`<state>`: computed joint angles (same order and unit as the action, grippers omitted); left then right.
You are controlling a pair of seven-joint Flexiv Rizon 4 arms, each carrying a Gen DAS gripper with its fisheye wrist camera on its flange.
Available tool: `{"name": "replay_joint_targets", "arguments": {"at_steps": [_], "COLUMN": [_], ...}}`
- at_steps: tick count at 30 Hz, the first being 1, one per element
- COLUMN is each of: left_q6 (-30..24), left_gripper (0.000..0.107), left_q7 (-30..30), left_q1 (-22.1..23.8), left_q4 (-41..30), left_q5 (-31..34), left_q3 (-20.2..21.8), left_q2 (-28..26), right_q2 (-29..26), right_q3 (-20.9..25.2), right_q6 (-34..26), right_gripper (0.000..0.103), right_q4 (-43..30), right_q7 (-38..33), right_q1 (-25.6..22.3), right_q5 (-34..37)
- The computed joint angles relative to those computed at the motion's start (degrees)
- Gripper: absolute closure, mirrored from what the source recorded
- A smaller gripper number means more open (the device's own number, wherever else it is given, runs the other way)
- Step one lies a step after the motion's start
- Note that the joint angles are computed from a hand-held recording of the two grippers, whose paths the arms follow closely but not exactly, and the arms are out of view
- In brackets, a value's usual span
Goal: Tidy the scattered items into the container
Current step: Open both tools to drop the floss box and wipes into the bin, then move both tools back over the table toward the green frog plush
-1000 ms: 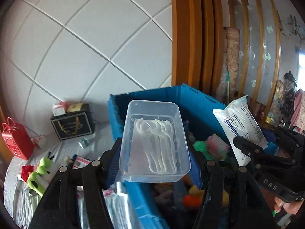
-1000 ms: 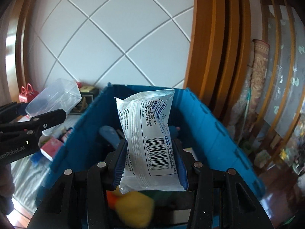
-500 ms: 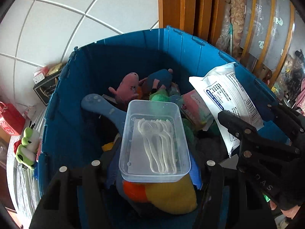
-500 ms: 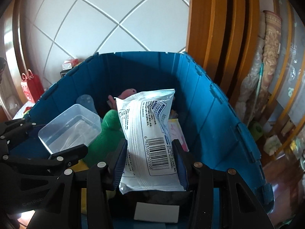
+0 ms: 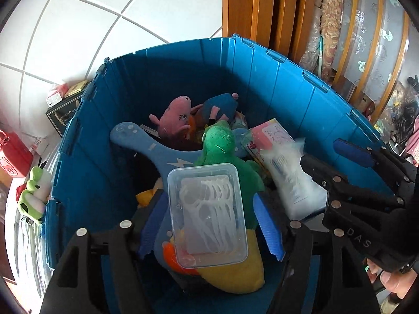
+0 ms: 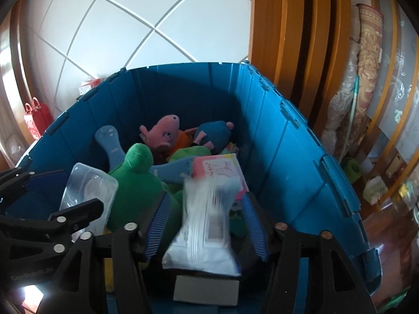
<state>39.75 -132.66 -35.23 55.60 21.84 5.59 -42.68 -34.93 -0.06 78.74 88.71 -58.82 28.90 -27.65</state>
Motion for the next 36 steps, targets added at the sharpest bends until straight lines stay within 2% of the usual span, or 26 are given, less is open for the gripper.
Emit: {"name": "replay_joint_targets", "arguments": {"at_steps": [10,14,16,19,23,26,29,32,36], "left_q6": [-0.7,1.5,2.8,2.9,3.1,3.0,3.2,4.5,5.1], "left_gripper": [0.037,0.037,0.037,0.037,0.037,0.037,0.037,0.037,0.037], "left_q7": [-3.2,-5.6,-6.9,-10.9,-18.0,-23.5,-28.2,-30.9,-34.0], "left_q1": [-0.8,-0.3,-0.3,-2.4,-4.3,-5.2,-5.4,-4.1,-2.2], "left_q4": [-0.4,2.2,4.2,6.8,12.0,16.4,21.3,27.3,36.1], "left_q5": [1.6,1.3,1.5,5.2,10.8,15.9,20.4,23.1,26.6], "left_q3": [0.9,0.6,0.7,2.8,4.3,5.1,5.5,5.2,5.3], "left_q2": [0.1,1.5,2.7,4.9,9.5,13.5,18.0,22.9,30.4], "right_q2": [1.0,1.8,2.3,2.9,3.4,4.3,4.9,5.0,4.5], "right_q3": [0.5,1.4,1.7,1.3,3.8,3.3,0.7,-2.4,-8.7], "right_q6": [2.3,4.5,6.0,8.1,9.2,10.9,12.7,14.4,16.3], "right_gripper": [0.03,0.02,0.019,0.016,0.015,0.015,0.011,0.004,0.003], "right_q4": [2.0,3.2,4.1,5.3,5.4,5.9,6.1,5.8,4.8], "right_q7": [-1.1,-1.2,-0.9,0.0,-0.7,-0.3,0.9,2.5,6.4], "right_q1": [-1.0,-1.7,-1.9,-1.5,-2.2,-0.1,3.9,8.7,17.4], "right_q5": [1.1,2.3,3.3,4.1,5.9,5.9,4.8,3.3,2.0]}}
